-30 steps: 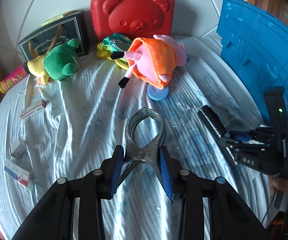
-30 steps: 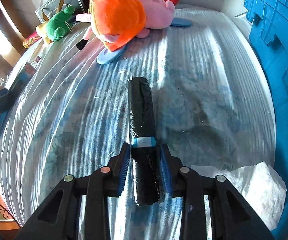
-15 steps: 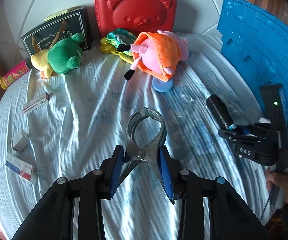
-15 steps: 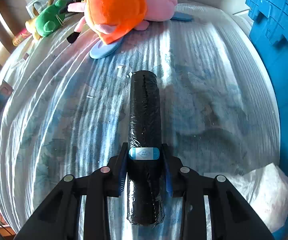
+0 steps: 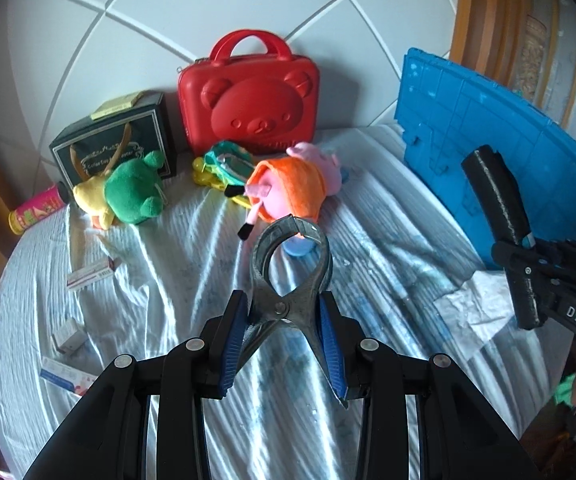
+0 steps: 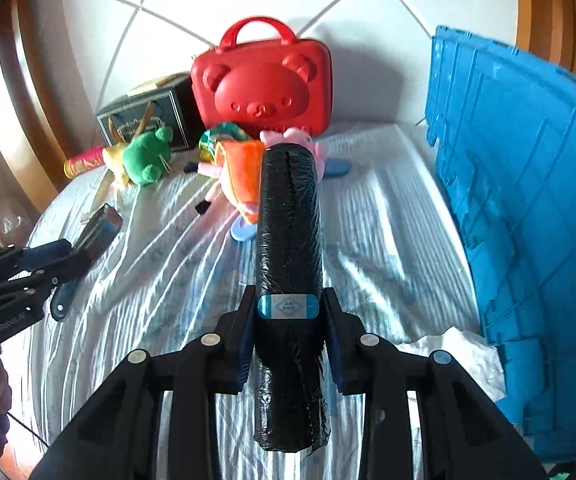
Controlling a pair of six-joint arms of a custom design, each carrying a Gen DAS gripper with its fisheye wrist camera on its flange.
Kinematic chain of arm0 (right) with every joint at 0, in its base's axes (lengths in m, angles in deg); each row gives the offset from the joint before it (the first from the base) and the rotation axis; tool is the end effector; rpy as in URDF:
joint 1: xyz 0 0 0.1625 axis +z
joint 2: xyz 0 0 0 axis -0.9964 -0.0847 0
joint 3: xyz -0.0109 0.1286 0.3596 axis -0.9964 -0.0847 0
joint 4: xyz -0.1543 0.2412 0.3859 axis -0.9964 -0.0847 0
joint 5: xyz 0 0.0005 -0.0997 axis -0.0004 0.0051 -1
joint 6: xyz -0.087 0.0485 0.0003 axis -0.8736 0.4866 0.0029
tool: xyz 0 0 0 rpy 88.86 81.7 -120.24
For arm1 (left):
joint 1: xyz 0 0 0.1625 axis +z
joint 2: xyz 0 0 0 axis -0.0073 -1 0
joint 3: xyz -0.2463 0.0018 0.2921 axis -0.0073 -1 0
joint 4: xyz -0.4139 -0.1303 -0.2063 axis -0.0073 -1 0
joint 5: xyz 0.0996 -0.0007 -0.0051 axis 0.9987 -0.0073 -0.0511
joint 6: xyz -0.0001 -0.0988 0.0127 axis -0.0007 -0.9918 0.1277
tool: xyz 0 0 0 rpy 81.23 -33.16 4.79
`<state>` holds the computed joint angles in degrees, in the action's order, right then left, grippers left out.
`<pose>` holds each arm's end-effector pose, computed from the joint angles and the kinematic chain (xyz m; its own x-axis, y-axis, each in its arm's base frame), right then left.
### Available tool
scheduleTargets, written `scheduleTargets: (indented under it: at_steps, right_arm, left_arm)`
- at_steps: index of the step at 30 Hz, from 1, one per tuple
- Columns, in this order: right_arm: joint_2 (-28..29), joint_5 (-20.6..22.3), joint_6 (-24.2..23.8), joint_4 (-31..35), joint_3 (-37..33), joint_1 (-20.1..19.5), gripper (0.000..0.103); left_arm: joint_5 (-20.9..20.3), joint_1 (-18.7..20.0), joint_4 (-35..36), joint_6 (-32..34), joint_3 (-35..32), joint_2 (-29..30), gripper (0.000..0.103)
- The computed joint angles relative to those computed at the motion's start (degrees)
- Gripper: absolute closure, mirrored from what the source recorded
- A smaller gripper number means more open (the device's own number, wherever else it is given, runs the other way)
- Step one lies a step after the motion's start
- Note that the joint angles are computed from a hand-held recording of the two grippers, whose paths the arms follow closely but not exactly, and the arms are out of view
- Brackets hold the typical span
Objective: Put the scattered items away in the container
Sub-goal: 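Carry the metal clip and black flashlight over the blue crate with both tools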
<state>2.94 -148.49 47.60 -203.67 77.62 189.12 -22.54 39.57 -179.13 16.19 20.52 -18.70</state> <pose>0.2590 -0.6597 0.3075 -0.6667 -0.4498 0.5943 -0.6900 0.6739 -0.2641 -0.3621 -0.5781 0.2496 -0.7231 -0.0781 -0.6863 0.4235 0.7348 -0.5298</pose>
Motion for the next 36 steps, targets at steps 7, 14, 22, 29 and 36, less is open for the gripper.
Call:
scheduleTargets:
  at_steps: [7,14,22,29,36]
  right_arm:
    - [-6.97,-2.58,0.24,-8.06,4.94,5.27,0.073]
    - [-13.19,-6.48,-1.87,-13.34,6.80,9.05,0.073]
    - [-19.82,-4.60,-3.69,-16.35,7.12,8.94,0.073]
    - [-24.10,2.27,-7.51,-12.62,4.08,4.94,0.073]
    - [-24.82,10.74,-10.45,-5.76,-2.63,-0.88,0.073]
  left_arm:
    - [0.07,-3.88,-9.72,12.40,-2.81,2.81,0.068]
    - [1.01,-7.48,-20.25,23.10,-8.07,8.88,0.068]
    - [4.45,-11.48,-27.86,31.67,-17.79,19.04,0.068]
    - [9.57,-13.70,-28.68,33.01,-30.63,30.83,0.068]
    - [14.36,-14.49,-29.24,37.00,-49.13,45.50,0.068]
